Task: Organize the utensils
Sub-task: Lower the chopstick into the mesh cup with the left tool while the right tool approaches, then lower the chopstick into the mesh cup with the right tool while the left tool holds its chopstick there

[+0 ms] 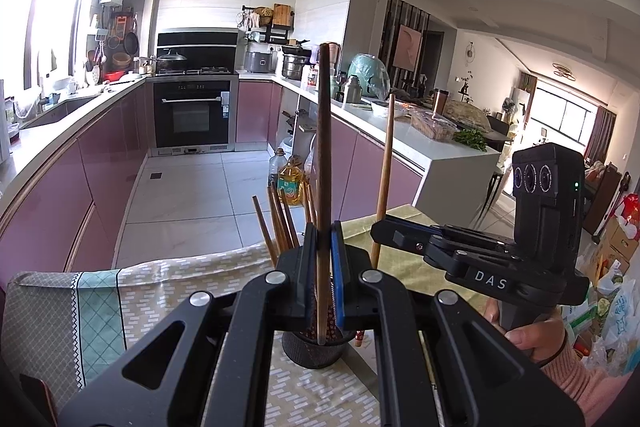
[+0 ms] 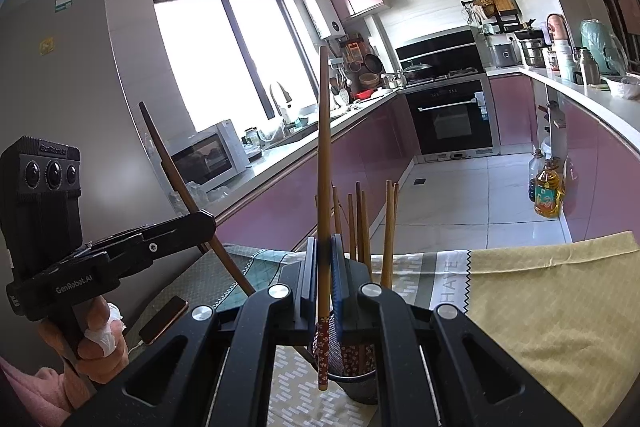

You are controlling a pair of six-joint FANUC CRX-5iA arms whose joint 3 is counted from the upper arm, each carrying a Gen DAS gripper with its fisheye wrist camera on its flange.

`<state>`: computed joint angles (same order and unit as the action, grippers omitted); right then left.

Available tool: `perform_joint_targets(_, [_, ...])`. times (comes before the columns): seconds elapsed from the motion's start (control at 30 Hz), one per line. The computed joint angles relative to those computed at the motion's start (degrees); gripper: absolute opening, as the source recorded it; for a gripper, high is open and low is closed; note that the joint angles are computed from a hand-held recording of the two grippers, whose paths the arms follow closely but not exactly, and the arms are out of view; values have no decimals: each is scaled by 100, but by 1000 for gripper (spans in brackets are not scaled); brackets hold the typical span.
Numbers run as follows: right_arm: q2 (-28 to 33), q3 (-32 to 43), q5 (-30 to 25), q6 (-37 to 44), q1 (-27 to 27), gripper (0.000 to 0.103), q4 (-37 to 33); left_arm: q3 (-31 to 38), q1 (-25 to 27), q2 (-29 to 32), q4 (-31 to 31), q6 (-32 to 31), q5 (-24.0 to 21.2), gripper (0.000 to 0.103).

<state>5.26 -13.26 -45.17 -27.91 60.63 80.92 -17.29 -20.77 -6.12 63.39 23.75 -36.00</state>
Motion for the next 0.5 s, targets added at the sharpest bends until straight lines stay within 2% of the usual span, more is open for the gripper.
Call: perform_joint_targets(0.5, [43,53,-58,-9,-27,6,-36,290,-49,190,-91,200,-19,8])
